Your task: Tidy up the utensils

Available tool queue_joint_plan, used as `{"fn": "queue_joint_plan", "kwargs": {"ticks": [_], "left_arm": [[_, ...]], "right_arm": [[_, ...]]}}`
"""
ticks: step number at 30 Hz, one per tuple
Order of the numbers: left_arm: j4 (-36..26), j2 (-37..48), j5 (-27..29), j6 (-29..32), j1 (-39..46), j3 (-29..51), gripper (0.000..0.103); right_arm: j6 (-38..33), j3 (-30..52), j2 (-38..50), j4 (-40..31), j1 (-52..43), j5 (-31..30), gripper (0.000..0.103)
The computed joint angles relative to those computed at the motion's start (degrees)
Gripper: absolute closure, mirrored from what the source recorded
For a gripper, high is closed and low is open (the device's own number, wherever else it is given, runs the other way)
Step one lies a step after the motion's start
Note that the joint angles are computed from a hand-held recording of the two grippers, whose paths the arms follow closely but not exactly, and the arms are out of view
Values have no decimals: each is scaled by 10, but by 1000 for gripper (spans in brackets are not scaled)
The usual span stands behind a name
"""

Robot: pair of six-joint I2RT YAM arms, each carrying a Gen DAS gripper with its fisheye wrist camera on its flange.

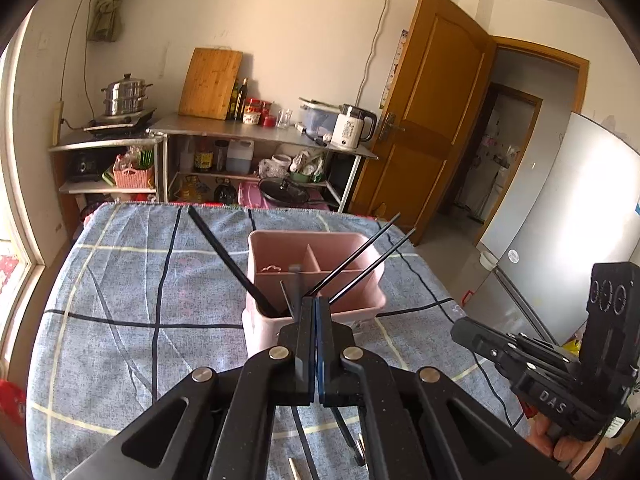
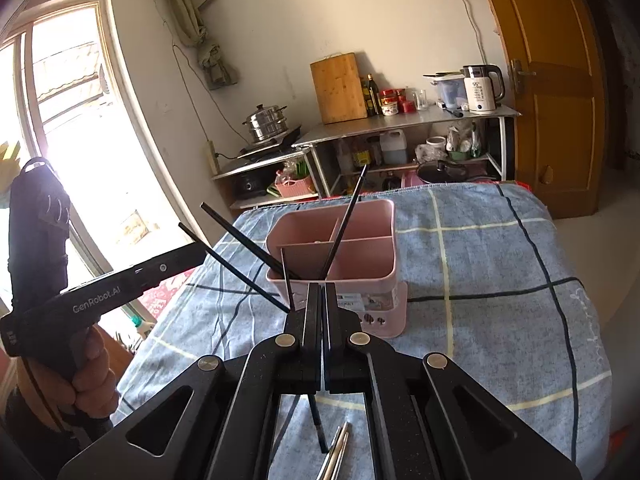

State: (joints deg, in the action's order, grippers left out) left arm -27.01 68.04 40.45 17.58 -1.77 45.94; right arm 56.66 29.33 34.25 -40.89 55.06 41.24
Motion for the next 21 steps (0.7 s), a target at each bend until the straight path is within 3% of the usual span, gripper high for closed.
{"fn": "queue_joint_plan", "kwargs": {"ticks": [7, 11, 21], "left_arm": [[34, 35, -5, -12, 14, -6, 103], [26, 50, 11, 14, 60, -14, 103], [18, 155, 29, 75, 183, -44, 99]], "right_arm": [[0, -21, -2, 19, 10, -21, 103], [-1, -34, 4, 29, 11, -32, 103], [-16, -75, 77, 135, -14, -98, 97]]}}
